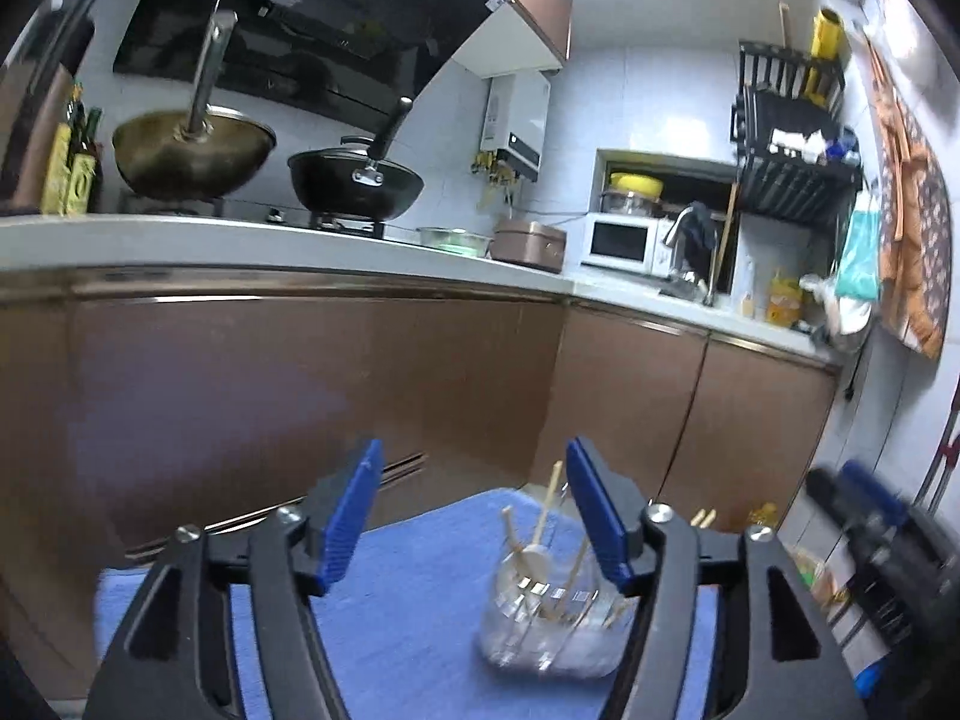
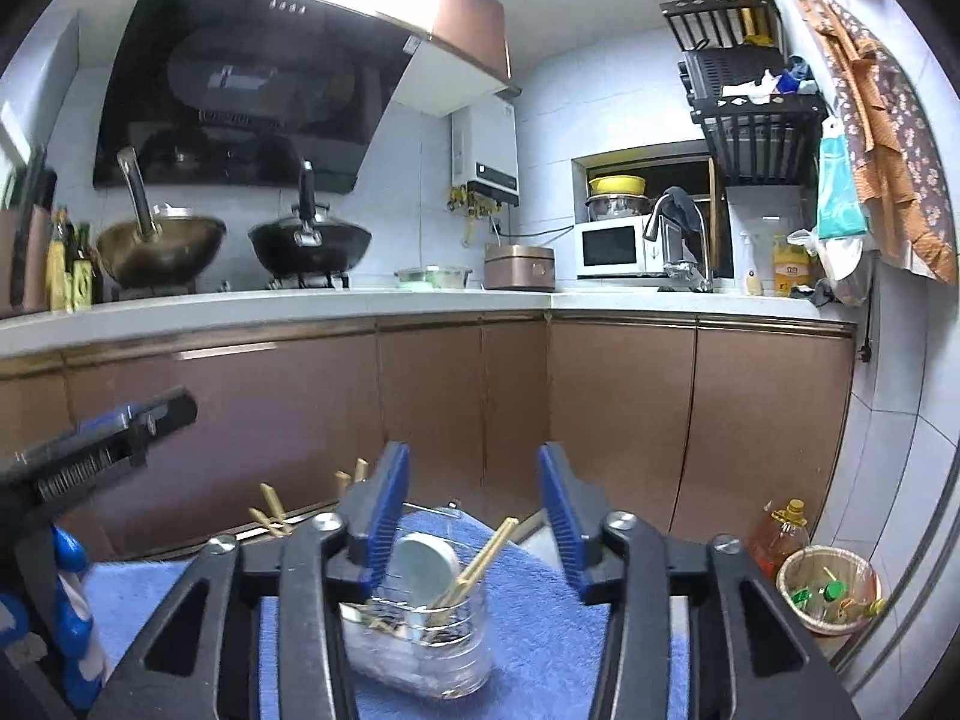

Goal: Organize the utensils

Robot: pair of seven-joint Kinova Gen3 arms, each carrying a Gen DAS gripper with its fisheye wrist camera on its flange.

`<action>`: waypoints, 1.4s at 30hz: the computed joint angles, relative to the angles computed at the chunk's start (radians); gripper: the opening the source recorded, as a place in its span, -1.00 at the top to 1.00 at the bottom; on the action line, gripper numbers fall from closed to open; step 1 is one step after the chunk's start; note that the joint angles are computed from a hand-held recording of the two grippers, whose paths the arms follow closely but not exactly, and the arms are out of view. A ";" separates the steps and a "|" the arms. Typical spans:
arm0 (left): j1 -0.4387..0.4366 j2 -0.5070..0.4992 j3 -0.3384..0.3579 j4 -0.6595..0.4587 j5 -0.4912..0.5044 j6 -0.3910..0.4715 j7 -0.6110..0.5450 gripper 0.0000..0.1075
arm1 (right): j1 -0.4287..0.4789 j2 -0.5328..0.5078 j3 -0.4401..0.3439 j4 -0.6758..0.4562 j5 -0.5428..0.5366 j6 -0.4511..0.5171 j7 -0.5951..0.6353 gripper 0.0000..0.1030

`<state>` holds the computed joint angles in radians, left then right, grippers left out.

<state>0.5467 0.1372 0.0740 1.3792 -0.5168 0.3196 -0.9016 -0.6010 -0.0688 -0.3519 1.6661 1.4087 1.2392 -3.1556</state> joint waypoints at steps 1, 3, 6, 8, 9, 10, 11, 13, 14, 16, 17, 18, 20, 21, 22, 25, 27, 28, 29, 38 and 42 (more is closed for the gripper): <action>0.002 -0.013 0.002 0.002 0.001 0.026 -0.013 -0.22 | -0.013 -0.003 -0.017 -0.017 -0.005 0.034 0.013 -0.05; -0.001 -0.055 0.021 0.016 -0.018 0.093 -0.036 -0.28 | -0.040 -0.009 -0.049 -0.044 -0.012 0.096 0.025 -0.17; -0.018 -0.118 0.057 0.059 -0.070 0.140 -0.019 -0.35 | -0.079 -0.015 -0.092 -0.073 -0.034 0.179 0.031 -0.50; -0.031 -0.153 0.089 0.082 -0.121 0.175 0.007 -0.37 | -0.111 -0.006 -0.123 -0.095 -0.045 0.255 0.035 -0.69; -0.039 -0.170 0.108 0.094 -0.157 0.192 0.031 -0.37 | -0.126 -0.002 -0.129 -0.106 -0.052 0.280 0.042 -0.80; -0.048 -0.182 0.127 0.099 -0.181 0.208 0.047 -0.41 | -0.143 0.004 -0.137 -0.118 -0.058 0.313 0.051 -0.88; -0.058 -0.196 0.147 0.105 -0.204 0.230 0.063 -0.47 | -0.161 0.011 -0.145 -0.131 -0.060 0.347 0.057 -0.92; -0.080 -0.224 0.181 0.122 -0.233 0.252 0.083 -0.50 | -0.201 0.023 -0.154 -0.148 -0.061 0.404 0.060 -1.00; -0.093 -0.242 0.193 0.137 -0.238 0.251 0.088 -0.52 | -0.218 0.028 -0.154 -0.154 -0.062 0.423 0.059 -1.00; -0.118 -0.266 0.223 0.150 -0.248 0.268 0.095 -0.55 | -0.247 0.035 -0.148 -0.164 -0.064 0.448 0.057 -1.00; -0.131 -0.273 0.238 0.151 -0.253 0.280 0.099 -0.56 | -0.259 0.039 -0.145 -0.171 -0.064 0.461 0.056 -1.00; -0.143 -0.288 0.252 0.158 -0.255 0.291 0.099 -0.57 | -0.273 0.045 -0.143 -0.181 -0.064 0.478 0.056 -1.00; -0.166 -0.308 0.268 0.169 -0.245 0.289 0.088 -0.57 | -0.297 0.049 -0.138 -0.186 -0.062 0.493 0.054 -1.00; -0.177 -0.325 0.272 0.180 -0.235 0.285 0.081 -0.57 | -0.310 0.056 -0.138 -0.195 -0.059 0.506 0.059 -1.00; -0.188 -0.326 0.273 0.178 -0.225 0.279 0.070 -0.57 | -0.322 0.061 -0.136 -0.205 -0.055 0.518 0.066 -1.00; -0.222 -0.361 0.279 0.203 -0.192 0.253 0.052 -0.57 | -0.358 0.078 -0.126 -0.230 -0.043 0.548 0.085 -1.00; -0.248 -0.380 0.285 0.220 -0.177 0.231 0.042 -0.57 | -0.384 0.091 -0.119 -0.248 -0.031 0.568 0.100 -1.00; -0.253 -0.385 0.282 0.221 -0.159 0.227 0.025 -0.57 | -0.396 0.096 -0.114 -0.254 -0.027 0.577 0.106 -1.00; -0.260 -0.387 0.282 0.219 -0.144 0.225 0.009 -0.57 | -0.409 0.105 -0.110 -0.264 -0.020 0.592 0.112 -1.00; -0.333 -0.447 0.268 0.266 -0.009 0.165 -0.107 -0.57 | -0.508 0.155 -0.057 -0.336 0.020 0.661 0.160 -1.00; -0.356 -0.472 0.252 0.284 0.060 0.146 -0.159 -0.57 | -0.545 0.174 -0.033 -0.363 0.033 0.681 0.179 -1.00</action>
